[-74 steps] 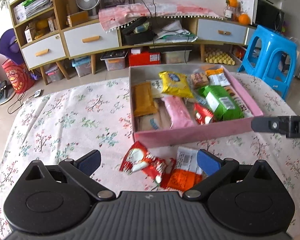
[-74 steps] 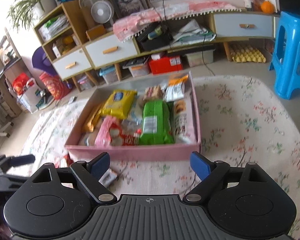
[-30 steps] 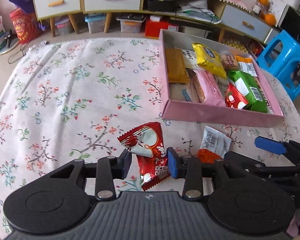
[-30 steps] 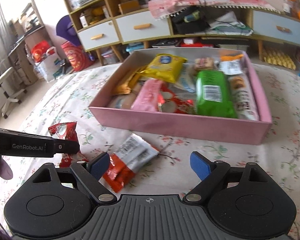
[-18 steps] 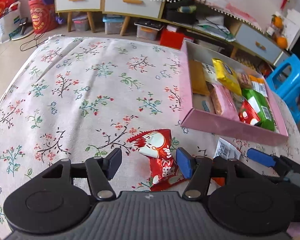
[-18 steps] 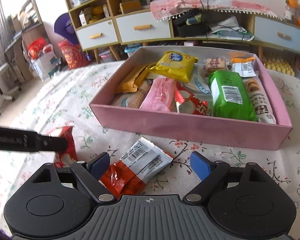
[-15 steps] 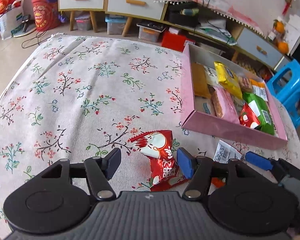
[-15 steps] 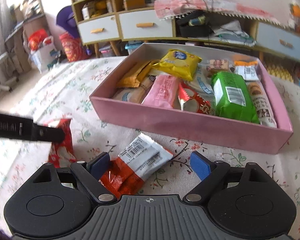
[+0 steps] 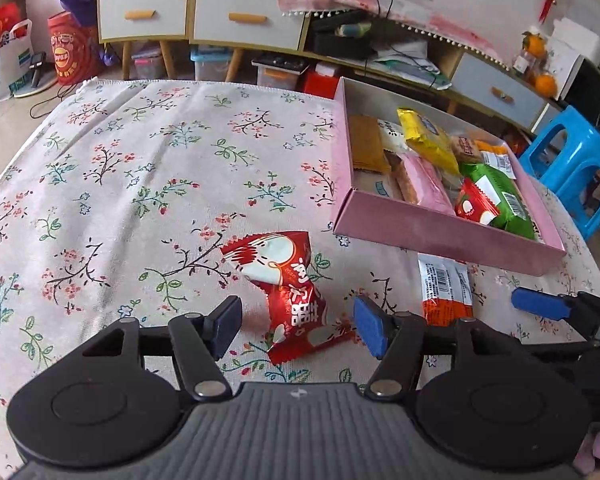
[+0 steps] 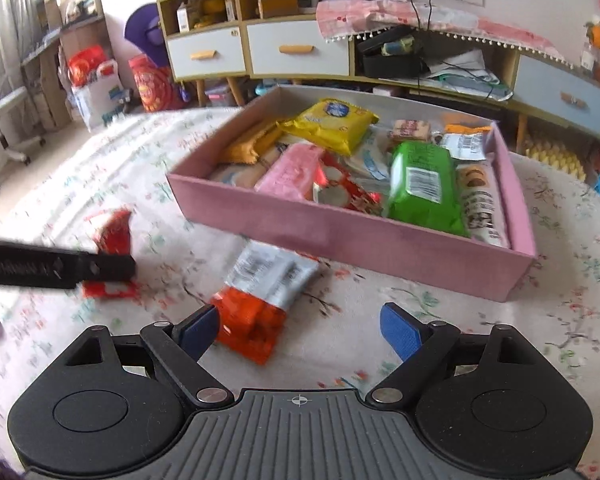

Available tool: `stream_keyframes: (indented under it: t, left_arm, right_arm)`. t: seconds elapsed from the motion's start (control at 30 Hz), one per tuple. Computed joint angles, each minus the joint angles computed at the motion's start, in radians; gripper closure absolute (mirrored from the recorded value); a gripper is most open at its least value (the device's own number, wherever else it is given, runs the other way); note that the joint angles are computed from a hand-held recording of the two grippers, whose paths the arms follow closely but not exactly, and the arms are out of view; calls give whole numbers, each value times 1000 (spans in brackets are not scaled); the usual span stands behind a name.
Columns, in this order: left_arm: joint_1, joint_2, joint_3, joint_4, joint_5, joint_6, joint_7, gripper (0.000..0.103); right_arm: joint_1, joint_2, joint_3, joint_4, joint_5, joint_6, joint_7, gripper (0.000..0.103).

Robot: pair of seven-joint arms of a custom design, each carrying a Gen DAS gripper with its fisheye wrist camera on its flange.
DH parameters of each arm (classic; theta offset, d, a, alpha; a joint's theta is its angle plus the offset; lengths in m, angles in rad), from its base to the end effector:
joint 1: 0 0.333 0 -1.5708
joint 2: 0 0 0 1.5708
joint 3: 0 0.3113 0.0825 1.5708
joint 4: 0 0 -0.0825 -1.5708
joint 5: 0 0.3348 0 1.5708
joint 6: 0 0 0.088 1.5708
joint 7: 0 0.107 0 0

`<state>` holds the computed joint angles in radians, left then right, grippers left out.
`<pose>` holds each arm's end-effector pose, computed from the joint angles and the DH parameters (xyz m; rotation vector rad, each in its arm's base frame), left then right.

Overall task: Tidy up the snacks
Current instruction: 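Grasp red pack with left gripper while right gripper grasps white-orange pack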

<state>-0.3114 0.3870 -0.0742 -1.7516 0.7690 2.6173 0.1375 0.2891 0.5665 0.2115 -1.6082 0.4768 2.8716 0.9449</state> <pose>0.5935 -0.2514 0.4209 -2.2298 1.3571 -0.6982 0.6319 0.2817 0.4021 -2.1378 1.0788 -0.3216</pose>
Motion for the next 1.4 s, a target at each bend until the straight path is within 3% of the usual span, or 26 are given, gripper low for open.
stream_keyframes:
  t: [0.1,0.3,0.5,0.73,0.83,0.93,1.07,1.17,1.4]
  left_arm:
    - [-6,2,4,6,6,-15,-11,52]
    - [-2,-5,3,-8,19,-12,-13,55]
    - [-1,-32,3,-47,49,-6,-20,56]
    - [4,-28,4,-54,96,45,-28,56]
    - [-1,-17,9,-44,121,62,-21,57]
    - [-3,-7,7,-32,118,55,5,58]
    - [-6,-5,11,-28,118,57,12,66]
    - [-4,-7,10,-29,110,58,14,73]
    - [-2,-12,7,-23,85,51,9,78]
  right_arm:
    - [4,24,15,33,17,-9,9,14]
    - [63,42,-35,29,-55,44,38,14]
    - [31,16,-40,-18,-73,66,42,15]
    - [-31,18,37,-15,-26,49,-32,15]
    - [-32,23,49,-11,-18,50,-82,21]
    - [-43,18,69,-19,2,53,-128,33]
    - [-43,11,67,-21,27,46,-155,59]
    - [-34,8,55,-16,36,32,-153,64]
    - [-35,-12,48,-15,61,-17,-154,65]
